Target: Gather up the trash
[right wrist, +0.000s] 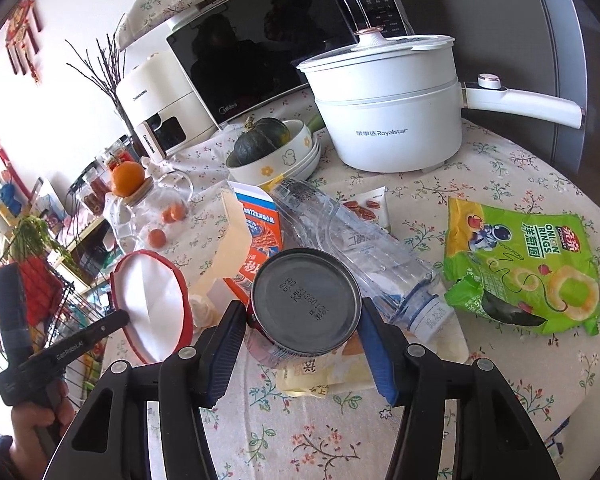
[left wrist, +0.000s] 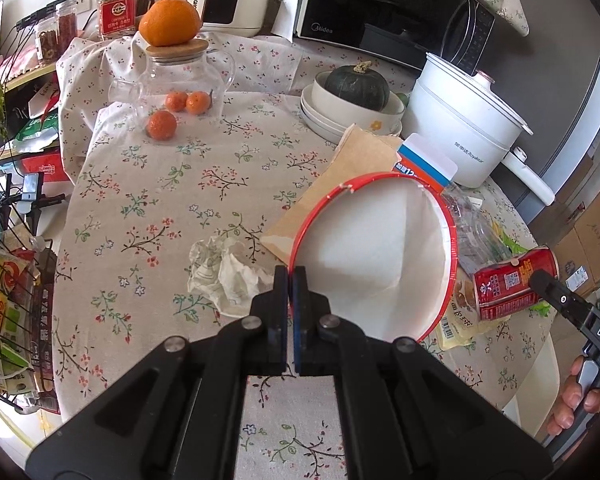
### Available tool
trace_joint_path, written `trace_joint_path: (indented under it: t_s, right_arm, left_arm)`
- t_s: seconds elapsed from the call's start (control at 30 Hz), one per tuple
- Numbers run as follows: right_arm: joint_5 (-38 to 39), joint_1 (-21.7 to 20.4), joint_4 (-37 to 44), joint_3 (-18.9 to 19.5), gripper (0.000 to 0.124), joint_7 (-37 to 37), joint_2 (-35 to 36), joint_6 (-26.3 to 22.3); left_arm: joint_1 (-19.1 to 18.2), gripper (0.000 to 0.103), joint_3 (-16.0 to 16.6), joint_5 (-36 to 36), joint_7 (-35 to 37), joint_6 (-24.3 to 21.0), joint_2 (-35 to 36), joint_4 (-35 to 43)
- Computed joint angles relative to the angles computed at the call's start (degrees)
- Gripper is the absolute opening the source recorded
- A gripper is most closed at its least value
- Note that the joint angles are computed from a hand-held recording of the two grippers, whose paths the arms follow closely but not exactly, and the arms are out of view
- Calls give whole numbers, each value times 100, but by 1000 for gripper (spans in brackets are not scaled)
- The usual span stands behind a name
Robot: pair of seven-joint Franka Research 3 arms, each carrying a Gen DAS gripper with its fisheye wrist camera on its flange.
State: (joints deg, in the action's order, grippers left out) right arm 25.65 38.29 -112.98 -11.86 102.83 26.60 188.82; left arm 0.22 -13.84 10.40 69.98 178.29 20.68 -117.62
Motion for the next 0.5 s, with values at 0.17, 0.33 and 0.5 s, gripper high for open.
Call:
trace_joint_path:
  t_s: [0.17,0.33,0.5]
  right_arm:
    - [114,259,-315,-275,58,-78,-258,110]
    - [431,652,-690,-681,58,-289,-551,240]
    - [997,1346,-1063,-1370,58,-706,-836,298]
  left_arm:
    - [-13,2,-109,-10,26,14,-10,8]
    - [-18,2,-257,-51,94,41,-15,6]
    - [-25,2,-416,-98,171,78,-19,-8]
